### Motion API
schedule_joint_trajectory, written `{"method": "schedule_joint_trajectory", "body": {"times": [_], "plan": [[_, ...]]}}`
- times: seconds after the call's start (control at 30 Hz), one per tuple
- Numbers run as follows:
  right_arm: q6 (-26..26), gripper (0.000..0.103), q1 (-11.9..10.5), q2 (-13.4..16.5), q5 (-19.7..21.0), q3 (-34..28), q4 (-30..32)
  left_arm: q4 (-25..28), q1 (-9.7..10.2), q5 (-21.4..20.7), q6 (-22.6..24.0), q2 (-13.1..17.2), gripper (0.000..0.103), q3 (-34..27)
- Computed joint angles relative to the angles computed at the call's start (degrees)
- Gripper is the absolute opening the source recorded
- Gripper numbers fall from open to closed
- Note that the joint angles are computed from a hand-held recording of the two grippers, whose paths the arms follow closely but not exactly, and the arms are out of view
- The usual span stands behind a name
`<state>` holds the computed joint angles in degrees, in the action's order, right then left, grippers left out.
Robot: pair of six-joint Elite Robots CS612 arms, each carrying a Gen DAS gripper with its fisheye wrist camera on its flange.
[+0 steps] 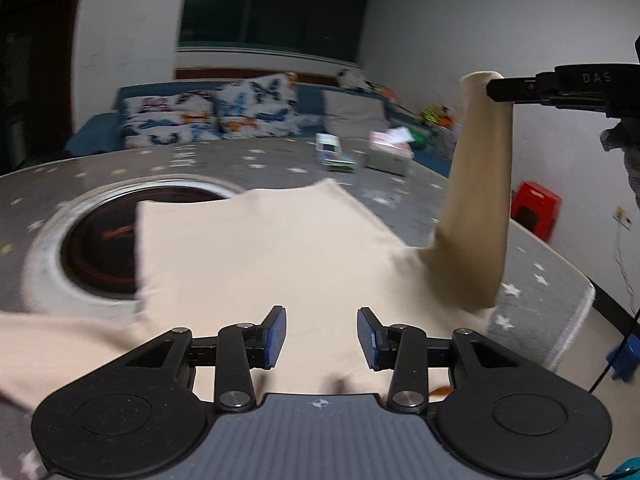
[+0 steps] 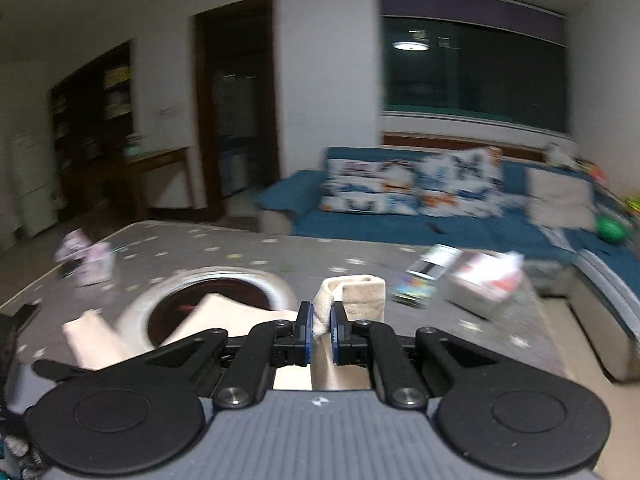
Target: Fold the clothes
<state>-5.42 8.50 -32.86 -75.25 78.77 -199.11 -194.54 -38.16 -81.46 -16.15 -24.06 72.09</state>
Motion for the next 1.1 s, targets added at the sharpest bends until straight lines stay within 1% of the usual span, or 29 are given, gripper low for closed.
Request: {"method": "schedule_joint_trajectory", "body": {"times": [0.17, 0.27, 0.37, 0.43, 0.5, 0.57, 0.63, 0.73, 0.8, 0.87, 0.9, 1.03, 1.1], "plan": [[-5.37, 0.008, 2.38, 1.84, 5.11, -4.45, 6.64, -3.31, 0.25, 3.61, -3.28, -1.51, 0.044, 4.2], [-7.85, 0.008, 3.57, 3.13, 7.73, -6.98, 11.29, -3.85, 0.36, 5.17, -5.0, -1.96, 0.045, 5.71], [-9.73, 0.008, 4.63, 4.23, 9.34, -8.67, 15.22, -3.85, 0.43, 6.2, -6.51, -2.25, 0.045, 6.65], [-10.68, 0.009, 5.11, 4.91, 9.64, -9.77, 17.87, -3.93, 0.52, 6.59, -7.02, -2.41, 0.045, 7.1], [-11.07, 0.016, 5.34, 5.13, 10.22, -10.13, 19.88, -4.31, 0.6, 6.99, -7.46, -2.57, 0.045, 7.53], [-11.35, 0.019, 5.21, 4.9, 10.66, -9.69, 20.36, -4.68, 0.65, 7.55, -7.63, -2.7, 0.045, 7.88], [-11.73, 0.019, 4.91, 4.37, 10.85, -8.65, 20.12, -4.87, 0.71, 8.49, -7.56, -2.86, 0.045, 8.1], [-12.71, 0.019, 4.16, 3.49, 8.77, -7.1, 19.93, -5.23, 0.84, 8.42, -7.28, -2.91, 0.045, 7.9], [-12.85, 0.019, 3.72, 3.21, 6.29, -6.4, 20.41, -5.43, 0.9, 8.03, -6.97, -2.88, 0.045, 7.64], [-13.01, 0.019, 3.26, 3.16, 2.95, -5.86, 21.18, -5.33, 0.85, 6.58, -6.21, -2.63, 0.044, 7.0], [-12.67, 0.019, 2.95, 3.22, 1.99, -5.73, 21.87, -5.21, 0.8, 5.59, -5.63, -2.43, 0.043, 6.56], [-11.61, 0.019, 2.24, 3.82, -0.12, -5.37, 22.84, -4.04, 0.7, 1.74, -3.88, -1.49, 0.043, 4.37], [-11.07, 0.018, 1.9, 4.15, -1.15, -5.25, 23.33, -2.82, 0.72, 0.74, -3.4, -0.8, 0.04, 2.91]]}}
